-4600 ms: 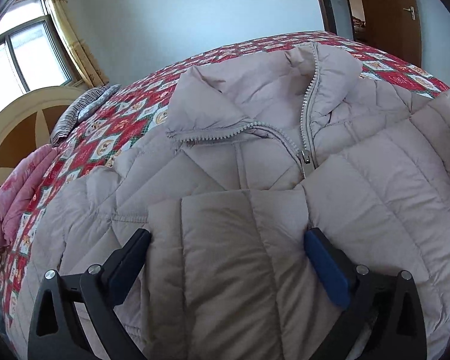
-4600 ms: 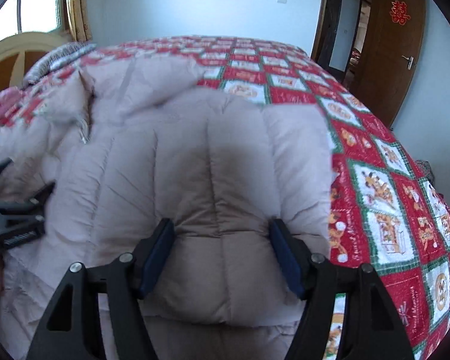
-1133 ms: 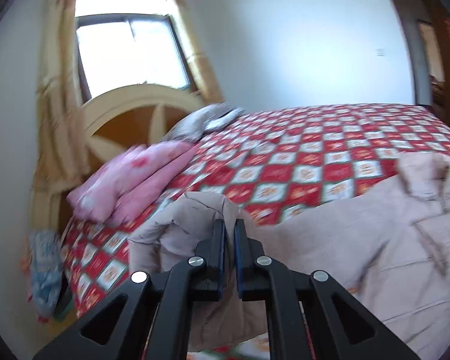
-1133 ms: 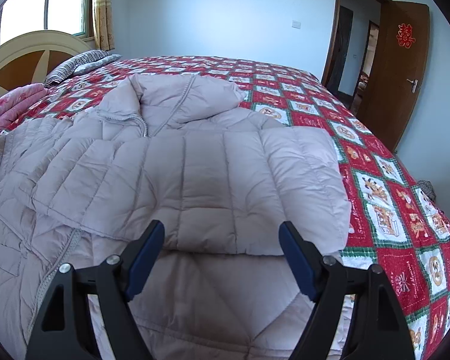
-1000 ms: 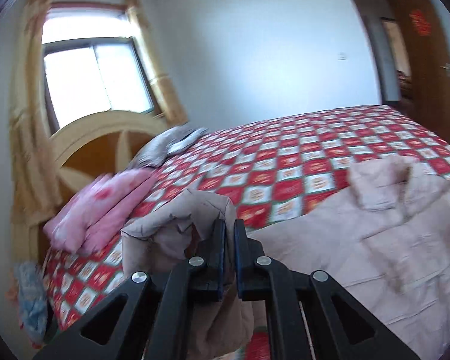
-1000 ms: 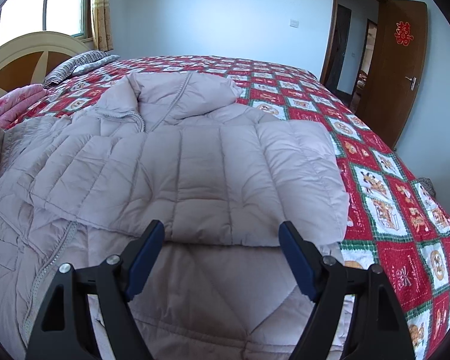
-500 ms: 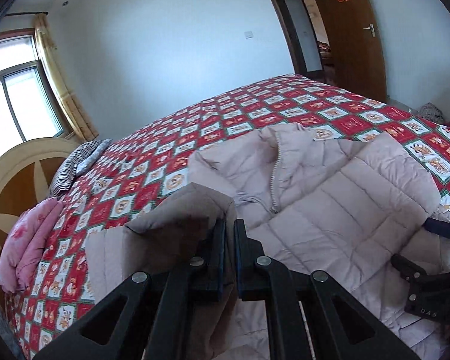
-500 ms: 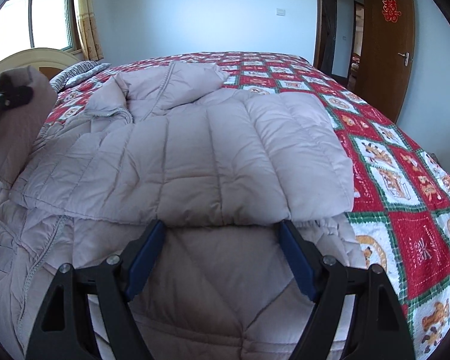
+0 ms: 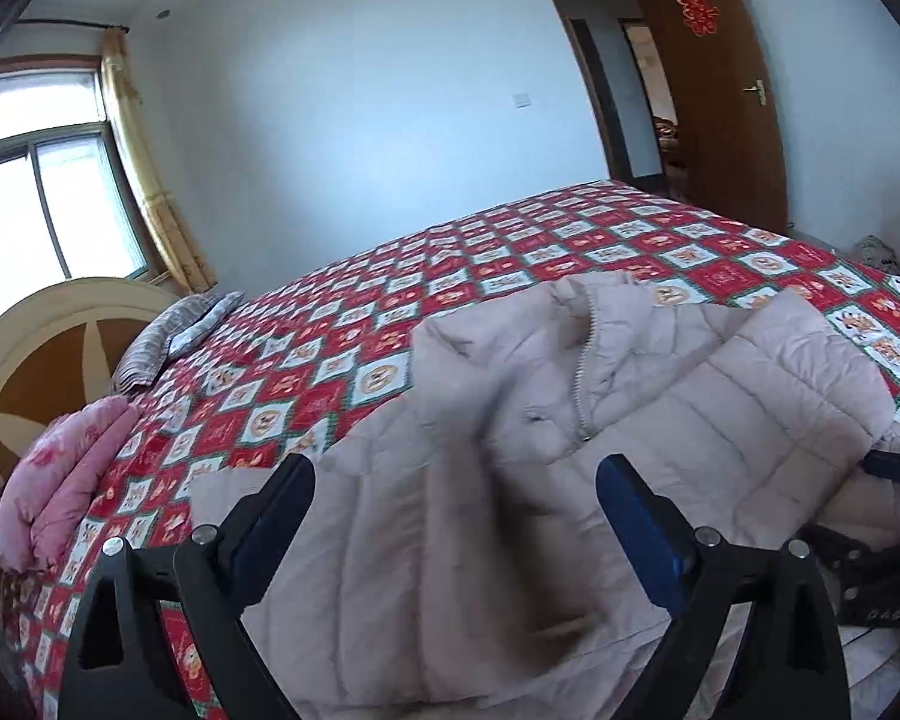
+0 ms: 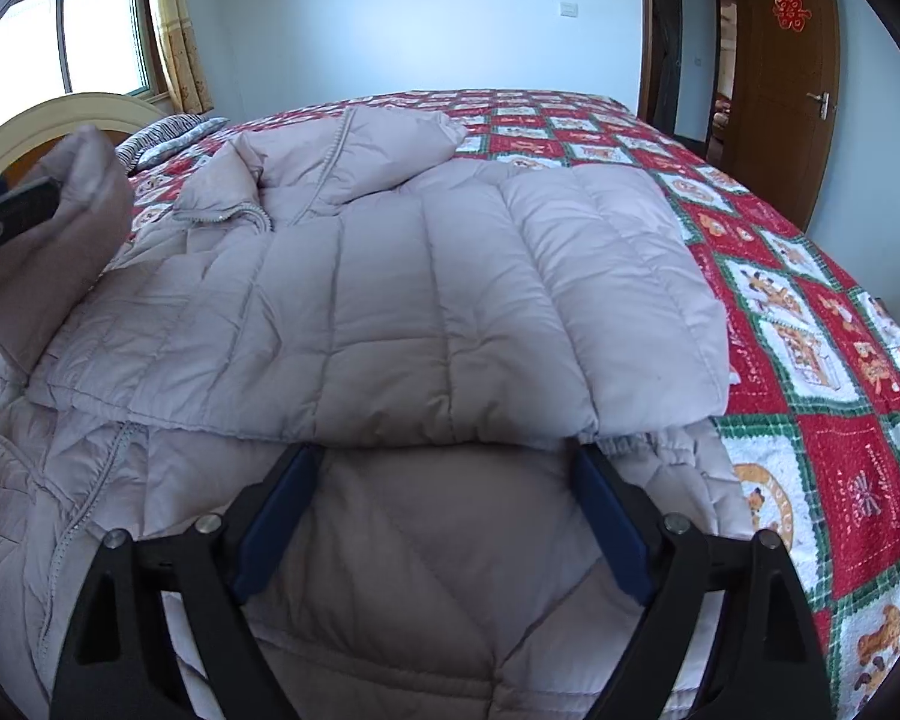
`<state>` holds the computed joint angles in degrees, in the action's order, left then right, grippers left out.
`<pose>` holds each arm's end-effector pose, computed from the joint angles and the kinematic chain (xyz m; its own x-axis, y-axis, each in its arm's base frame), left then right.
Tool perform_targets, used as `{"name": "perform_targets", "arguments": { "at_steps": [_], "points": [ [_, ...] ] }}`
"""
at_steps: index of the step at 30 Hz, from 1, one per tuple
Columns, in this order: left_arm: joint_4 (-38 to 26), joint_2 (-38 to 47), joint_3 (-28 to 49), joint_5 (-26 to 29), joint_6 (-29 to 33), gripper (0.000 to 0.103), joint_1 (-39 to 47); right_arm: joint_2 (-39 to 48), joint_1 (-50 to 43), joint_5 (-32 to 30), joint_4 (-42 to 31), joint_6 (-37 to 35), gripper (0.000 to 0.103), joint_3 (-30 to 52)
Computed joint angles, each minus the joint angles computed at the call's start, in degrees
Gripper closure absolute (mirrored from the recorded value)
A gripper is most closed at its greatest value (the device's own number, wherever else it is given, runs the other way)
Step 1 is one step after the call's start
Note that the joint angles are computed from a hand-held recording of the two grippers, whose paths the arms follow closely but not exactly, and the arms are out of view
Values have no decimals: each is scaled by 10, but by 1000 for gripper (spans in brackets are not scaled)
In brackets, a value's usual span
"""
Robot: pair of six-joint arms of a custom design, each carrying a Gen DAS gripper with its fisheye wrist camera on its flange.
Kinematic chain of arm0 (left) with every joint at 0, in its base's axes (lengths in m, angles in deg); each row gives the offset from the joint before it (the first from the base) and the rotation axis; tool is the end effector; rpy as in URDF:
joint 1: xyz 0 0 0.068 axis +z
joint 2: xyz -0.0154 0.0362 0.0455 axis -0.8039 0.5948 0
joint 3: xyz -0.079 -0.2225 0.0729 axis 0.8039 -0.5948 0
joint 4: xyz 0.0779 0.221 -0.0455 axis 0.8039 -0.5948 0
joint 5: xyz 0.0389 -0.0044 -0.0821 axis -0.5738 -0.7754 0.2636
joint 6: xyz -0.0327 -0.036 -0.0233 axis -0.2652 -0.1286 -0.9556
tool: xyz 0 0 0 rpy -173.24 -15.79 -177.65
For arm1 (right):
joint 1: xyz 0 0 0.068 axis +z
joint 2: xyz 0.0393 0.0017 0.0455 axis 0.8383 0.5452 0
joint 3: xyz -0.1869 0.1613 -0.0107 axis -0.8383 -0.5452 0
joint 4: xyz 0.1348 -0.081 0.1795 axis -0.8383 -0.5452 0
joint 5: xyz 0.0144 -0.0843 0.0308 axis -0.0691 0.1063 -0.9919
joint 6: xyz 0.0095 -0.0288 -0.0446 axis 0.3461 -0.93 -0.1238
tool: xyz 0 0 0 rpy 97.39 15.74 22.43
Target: Fold large clothes
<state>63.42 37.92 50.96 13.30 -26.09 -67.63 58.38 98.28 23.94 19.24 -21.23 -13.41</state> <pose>0.2037 -0.0547 0.2633 -0.3033 0.4786 -0.8240 0.4810 0.8234 0.3012 0.1287 0.0851 0.1429 -0.6268 0.3207 -0.7101 0.3505 0.9300 0.1106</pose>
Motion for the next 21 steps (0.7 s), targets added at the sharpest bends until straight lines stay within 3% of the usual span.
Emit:
{"name": "perform_targets", "arguments": {
  "at_steps": [3,6,8,11,13,15,18,20,21],
  "points": [
    [13,31,12,73,23,8,122,-75,17,5,-46,25,14,1],
    [58,77,16,103,35,8,209,-104,32,-14,-61,18,14,41],
    [72,129,34,111,29,8,250,-63,31,-44,-35,-24,14,86],
    [35,182,74,157,17,8,292,6,-3,-122,36,-76,14,137],
    [52,172,57,171,18,8,304,66,-33,-176,83,-94,14,170],
    [77,155,35,162,29,8,301,139,-44,-192,108,-118,14,216],
    [85,158,37,161,41,8,310,264,-62,-207,92,-124,15,297],
    [77,173,54,167,46,8,326,313,-76,-241,92,-107,38,317],
    [77,179,61,167,47,8,332,316,-81,-274,120,-106,68,302]
  ]
}}
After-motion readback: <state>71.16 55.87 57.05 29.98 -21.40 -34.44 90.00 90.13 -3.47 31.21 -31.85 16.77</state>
